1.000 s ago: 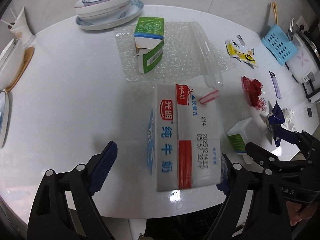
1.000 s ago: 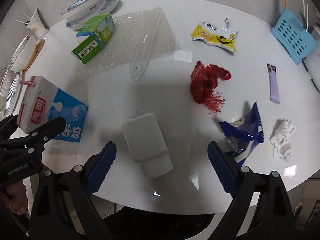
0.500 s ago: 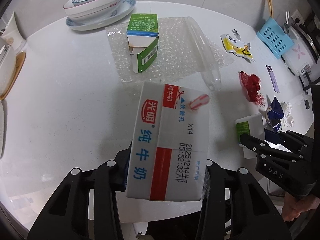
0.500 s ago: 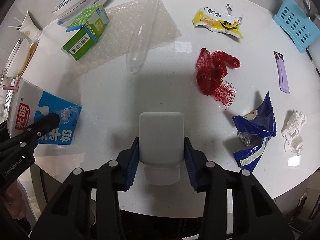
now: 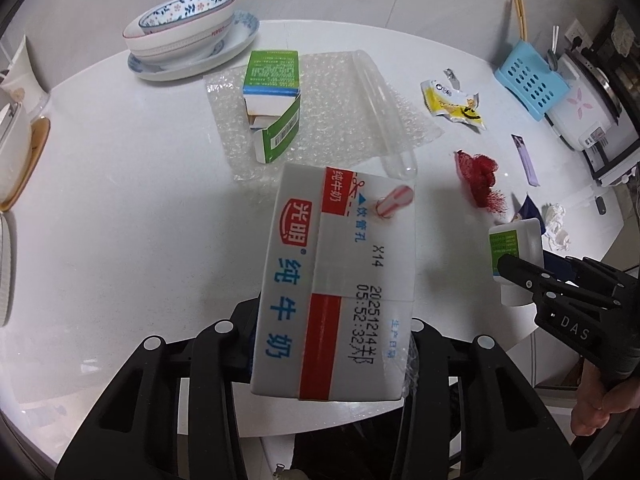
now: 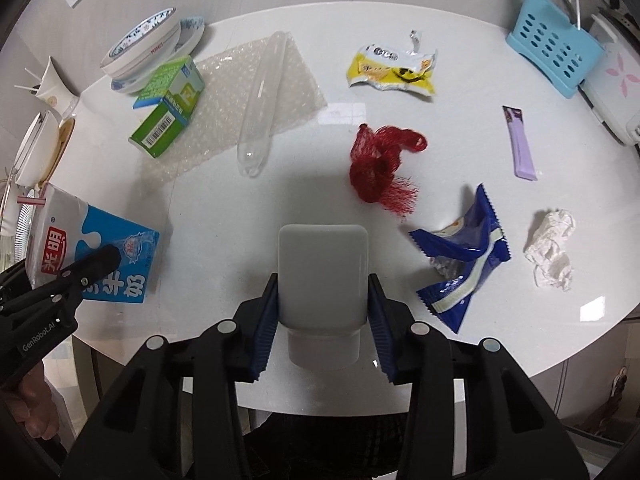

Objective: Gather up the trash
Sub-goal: 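Carry the milk carton and white bottle down over the black trash bin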

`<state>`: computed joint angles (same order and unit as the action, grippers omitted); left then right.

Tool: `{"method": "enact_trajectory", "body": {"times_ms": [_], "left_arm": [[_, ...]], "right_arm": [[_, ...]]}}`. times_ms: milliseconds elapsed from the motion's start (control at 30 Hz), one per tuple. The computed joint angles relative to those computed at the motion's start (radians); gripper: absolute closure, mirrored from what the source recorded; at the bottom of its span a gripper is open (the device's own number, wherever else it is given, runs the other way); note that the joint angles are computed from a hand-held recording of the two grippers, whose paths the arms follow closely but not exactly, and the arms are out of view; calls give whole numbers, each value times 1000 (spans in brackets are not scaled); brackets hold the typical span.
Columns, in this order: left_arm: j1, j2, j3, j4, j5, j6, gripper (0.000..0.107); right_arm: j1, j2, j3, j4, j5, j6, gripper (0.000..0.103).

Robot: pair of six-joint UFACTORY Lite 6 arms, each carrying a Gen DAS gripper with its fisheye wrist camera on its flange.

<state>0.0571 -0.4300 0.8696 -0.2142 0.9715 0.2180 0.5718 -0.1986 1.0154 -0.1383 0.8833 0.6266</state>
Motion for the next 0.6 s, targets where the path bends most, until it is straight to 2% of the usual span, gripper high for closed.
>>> {"method": "enact_trajectory", "body": {"times_ms": [300,600], "left_arm": [[-104,-137,8,74,76,-181,67],[-364,-286,25,214,182,-521,67]], "right_arm": [[4,-158,-21,-12,61,-23,63],[-1,-364,-43,-10,178,-74,63]]}}
